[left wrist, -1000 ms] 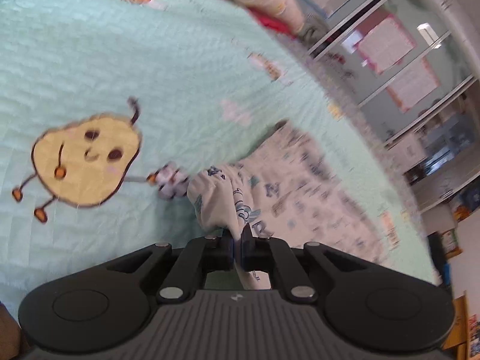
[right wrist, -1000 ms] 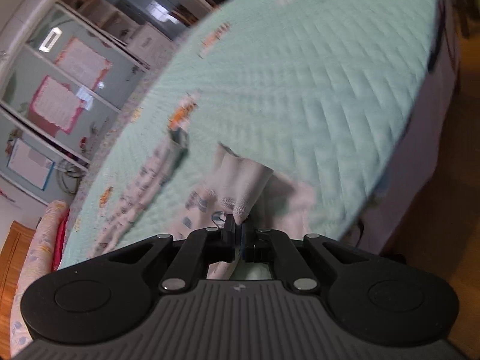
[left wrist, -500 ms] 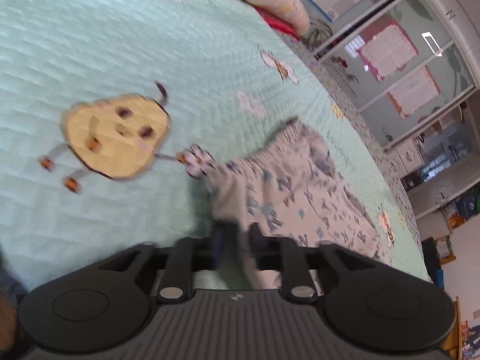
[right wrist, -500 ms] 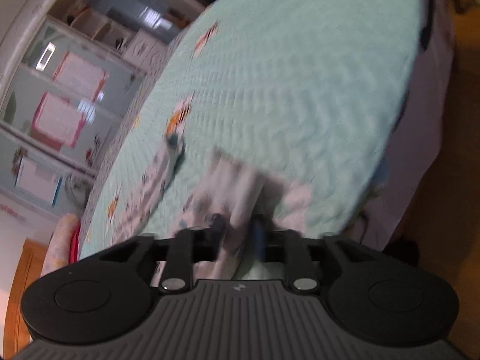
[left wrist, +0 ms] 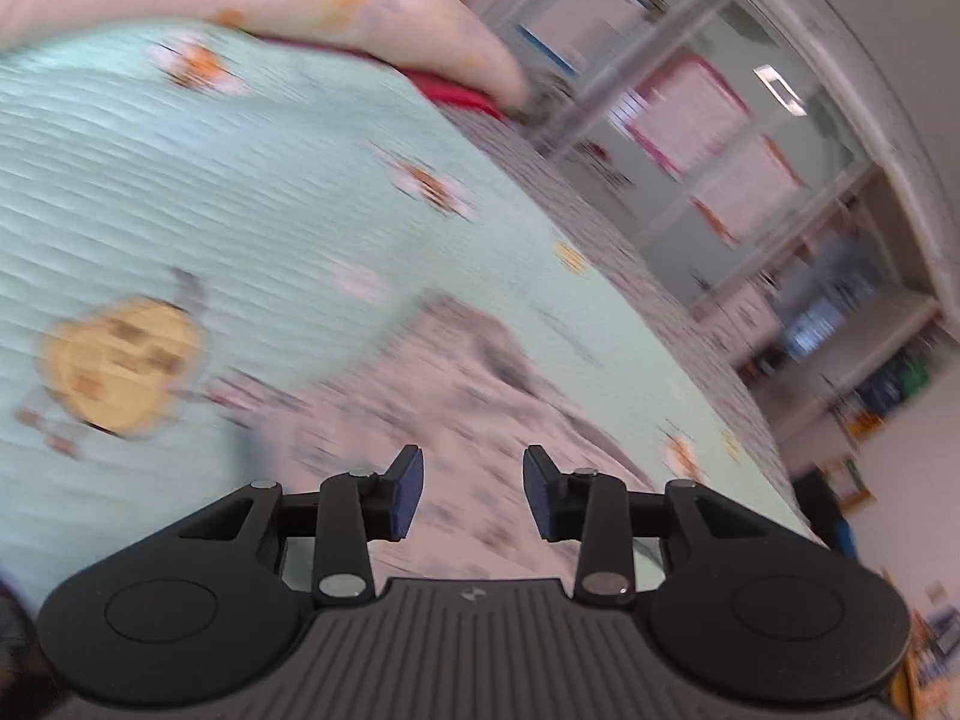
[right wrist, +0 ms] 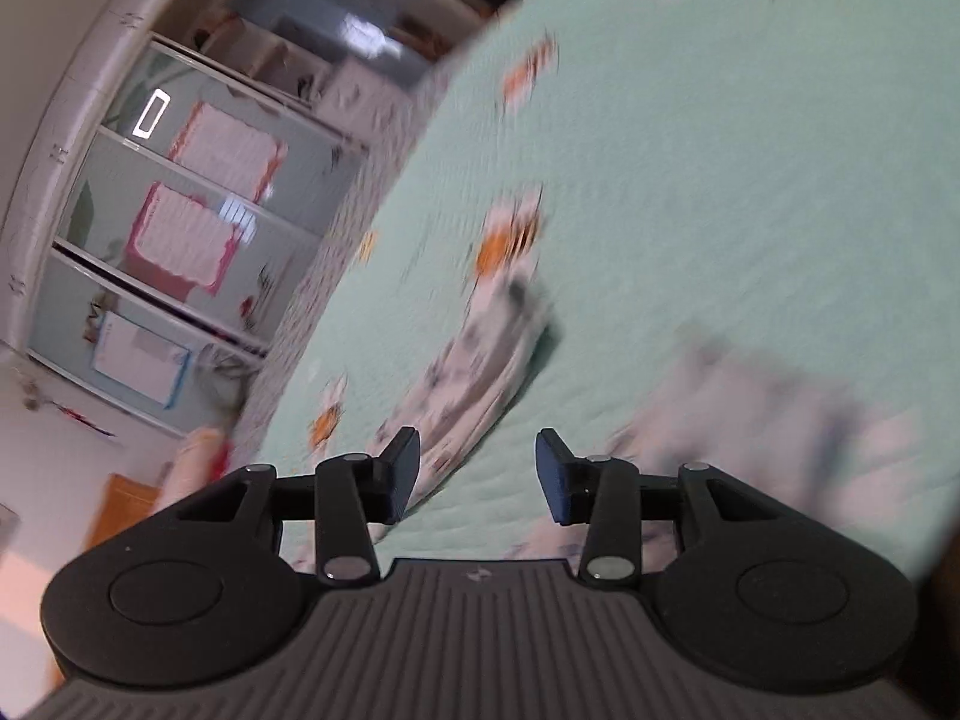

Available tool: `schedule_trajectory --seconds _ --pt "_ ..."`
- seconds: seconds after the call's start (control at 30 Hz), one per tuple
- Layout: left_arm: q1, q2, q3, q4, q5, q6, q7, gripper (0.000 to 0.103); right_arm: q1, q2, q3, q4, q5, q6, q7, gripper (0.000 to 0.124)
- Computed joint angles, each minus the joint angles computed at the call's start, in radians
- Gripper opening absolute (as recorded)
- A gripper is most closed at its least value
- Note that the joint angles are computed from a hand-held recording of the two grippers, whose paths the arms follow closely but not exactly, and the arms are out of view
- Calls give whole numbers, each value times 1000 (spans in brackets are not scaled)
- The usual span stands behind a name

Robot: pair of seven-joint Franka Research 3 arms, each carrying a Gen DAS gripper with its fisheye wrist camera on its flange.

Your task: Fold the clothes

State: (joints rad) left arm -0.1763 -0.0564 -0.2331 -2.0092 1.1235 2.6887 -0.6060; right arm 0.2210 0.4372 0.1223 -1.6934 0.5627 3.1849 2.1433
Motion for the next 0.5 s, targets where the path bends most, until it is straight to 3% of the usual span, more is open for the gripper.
schedule_trajectory --seconds 0.07,0.23,0.27,0.3,0.33,0.4,0.5 --pt "-13 79 -2 80 -25 30 70 39 -25 93 33 121 18 -48 16 43" --pt "-76 238 22 234 -109 68 230 39 35 273 -60 359 -11 -118 148 40" --pt "-84 261 26 254 -138 74 264 39 49 310 -90 410 -28 -143 188 27" --pt "-92 281 29 273 -169 73 301 39 55 334 -112 446 -47 -169 219 7" --pt "-101 295 33 287 -192 70 327 39 53 350 -123 474 -69 -204 242 1" --pt "-122 305 50 297 -216 71 354 39 17 346 -76 471 -69 -199 198 1" --pt "-149 305 80 298 -238 73 376 39 54 241 -142 323 -145 -98 175 1"
